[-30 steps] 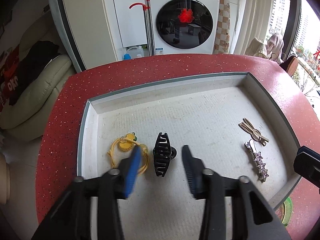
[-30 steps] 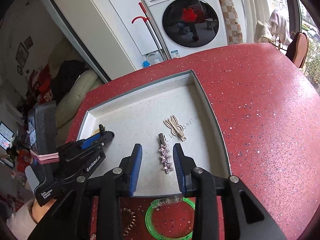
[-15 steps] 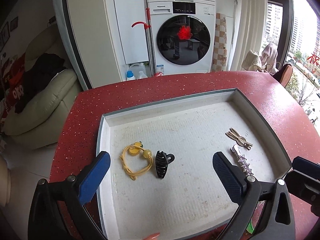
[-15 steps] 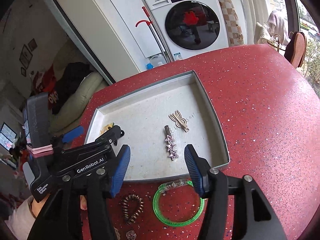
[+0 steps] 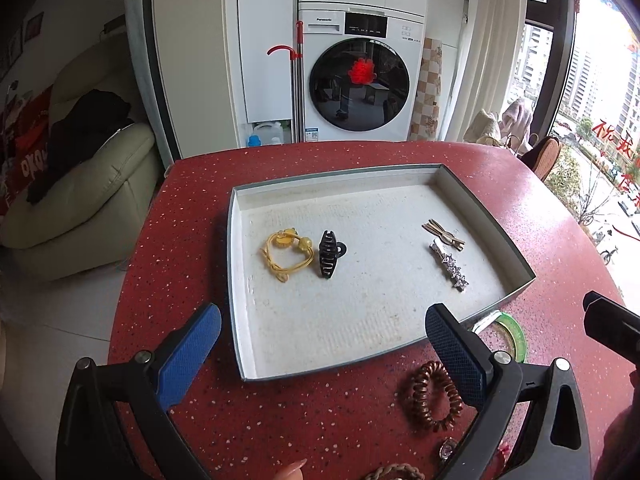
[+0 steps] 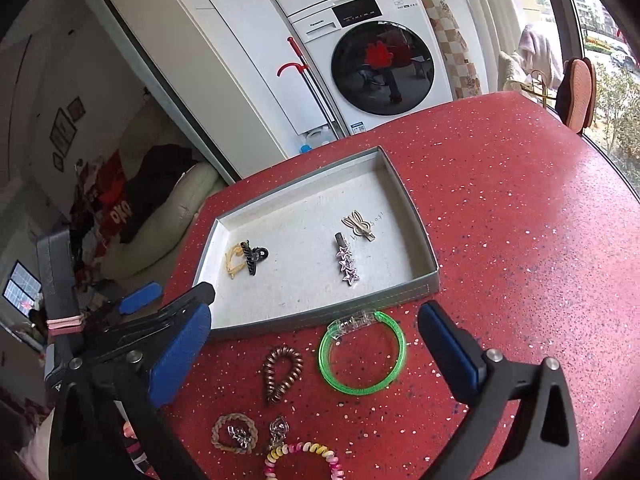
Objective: Organize jewelry
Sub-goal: 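Grasp the braided rope bracelet with the left gripper while the right gripper grasps the beaded bracelet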
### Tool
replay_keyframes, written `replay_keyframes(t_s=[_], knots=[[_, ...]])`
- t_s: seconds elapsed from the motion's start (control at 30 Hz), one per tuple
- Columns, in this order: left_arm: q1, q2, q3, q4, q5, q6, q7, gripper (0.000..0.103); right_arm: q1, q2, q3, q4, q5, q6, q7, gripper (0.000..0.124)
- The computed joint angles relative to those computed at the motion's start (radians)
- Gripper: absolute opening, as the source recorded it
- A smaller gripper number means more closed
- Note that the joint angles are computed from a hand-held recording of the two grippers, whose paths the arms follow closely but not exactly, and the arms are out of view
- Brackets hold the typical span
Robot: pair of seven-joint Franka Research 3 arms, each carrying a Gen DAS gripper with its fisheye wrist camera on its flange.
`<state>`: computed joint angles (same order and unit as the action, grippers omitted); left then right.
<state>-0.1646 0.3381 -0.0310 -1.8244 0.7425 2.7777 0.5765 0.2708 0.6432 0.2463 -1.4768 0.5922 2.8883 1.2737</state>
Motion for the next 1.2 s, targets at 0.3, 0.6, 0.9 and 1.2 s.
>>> replay_keyframes(t_s=[0.3,0.6,0.9,1.2], knots=[[-0.004,-0.144,-0.001,-0.211,0.205,-0.009,-0.196,0.103,-0.025,-0.095,0.022,-0.160,0.061,-0.005,-0.031,0.103],[0.047,-0.194,-0.050,-0.353,0.139,0.058,-0.191,0.103,0.027,-0.166,-0.031,-0.311,0.037,-0.010,0.002,0.103],[0.048,-0.191,-0.063,-0.389,0.116,0.063,-0.186,0.103,0.113,-0.187,-0.117,-0.384,-0.121,-0.010,0.158,0.103],[0.033,-0.178,-0.064,-0.378,0.093,0.038,-0.138,0.103,0.190,-0.185,-0.205,-0.386,-0.329,-0.010,0.320,0.103]])
